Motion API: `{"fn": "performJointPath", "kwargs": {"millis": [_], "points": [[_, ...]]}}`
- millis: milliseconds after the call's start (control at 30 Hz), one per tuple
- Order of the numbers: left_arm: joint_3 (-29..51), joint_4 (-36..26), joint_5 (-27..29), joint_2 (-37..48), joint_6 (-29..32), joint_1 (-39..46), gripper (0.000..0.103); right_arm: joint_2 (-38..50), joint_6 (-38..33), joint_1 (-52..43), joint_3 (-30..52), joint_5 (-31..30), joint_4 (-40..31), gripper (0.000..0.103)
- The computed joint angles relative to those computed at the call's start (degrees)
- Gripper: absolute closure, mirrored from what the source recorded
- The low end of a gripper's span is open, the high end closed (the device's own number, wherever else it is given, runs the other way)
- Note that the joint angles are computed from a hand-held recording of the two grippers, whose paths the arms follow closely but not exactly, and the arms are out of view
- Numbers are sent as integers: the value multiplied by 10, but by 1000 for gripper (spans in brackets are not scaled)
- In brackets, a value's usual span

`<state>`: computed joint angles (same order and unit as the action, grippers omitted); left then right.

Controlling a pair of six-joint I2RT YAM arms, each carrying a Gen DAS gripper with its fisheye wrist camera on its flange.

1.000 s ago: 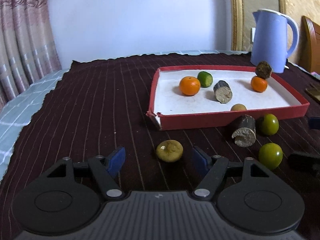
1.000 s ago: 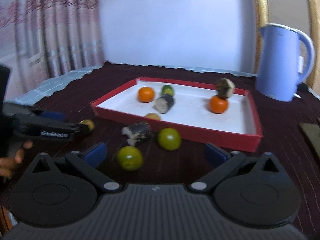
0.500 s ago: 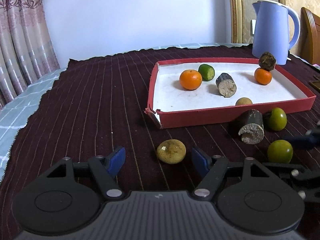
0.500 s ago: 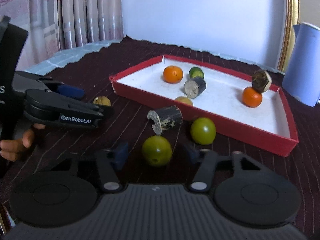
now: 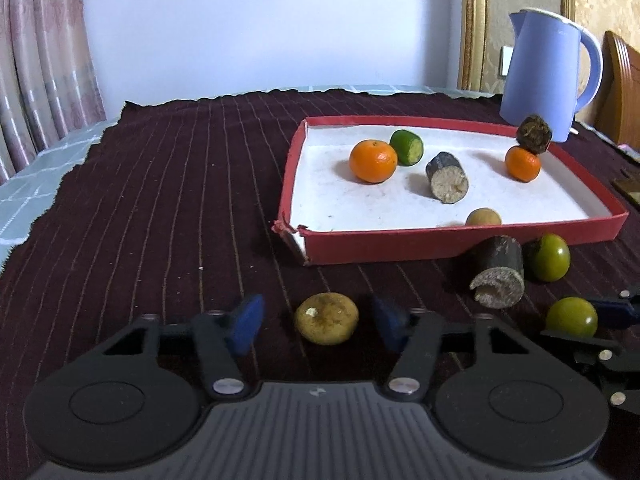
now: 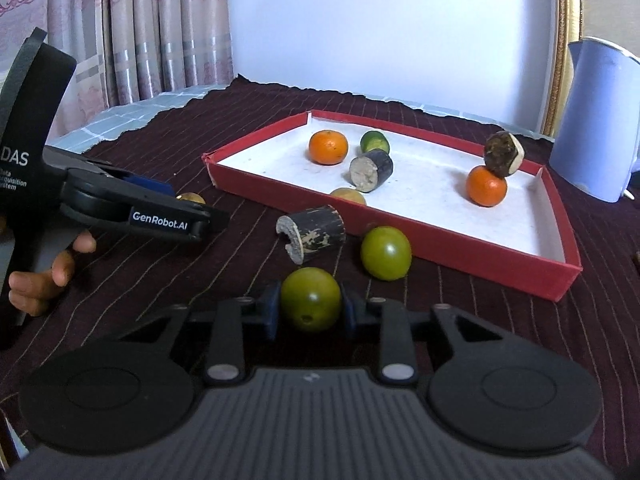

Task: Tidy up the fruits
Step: 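Grasp a green lime with the right tool while the left tool grasps a yellow fruit, then carry the held lime and yellow fruit over the tray with both tools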

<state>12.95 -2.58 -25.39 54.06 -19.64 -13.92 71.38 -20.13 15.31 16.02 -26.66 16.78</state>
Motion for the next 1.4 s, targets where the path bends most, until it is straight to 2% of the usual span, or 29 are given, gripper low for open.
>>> {"fn": "performJointPath", "kwargs": {"millis": [33, 100, 300, 567, 700, 1000, 1167, 1400], "points": [[0, 1, -2, 0, -3, -3, 66, -2, 1, -2, -1, 0, 1, 74], [2, -4, -6, 0, -9, -9, 72, -5, 3, -3, -4, 1, 3, 74], [6, -25, -26, -10, -30, -30, 73, -15, 12, -12, -11, 0, 8, 74], [61, -90, -158, 24, -122, -180, 73, -25, 19, -39, -12, -6, 14, 74], [105, -112, -192, 74, -173, -231, 73, -30, 19, -57, -16, -5, 17, 74], [196, -130, -217, 157, -187, -229, 73, -45, 58, -101, -7, 11, 49, 74], [227, -137, -218, 180, -191, -208, 72, -13, 101, -135, 38, 8, 64, 74], [247, -135, -231, 206, -189, -210, 72, 25, 128, -131, 76, 24, 72, 74]]}}
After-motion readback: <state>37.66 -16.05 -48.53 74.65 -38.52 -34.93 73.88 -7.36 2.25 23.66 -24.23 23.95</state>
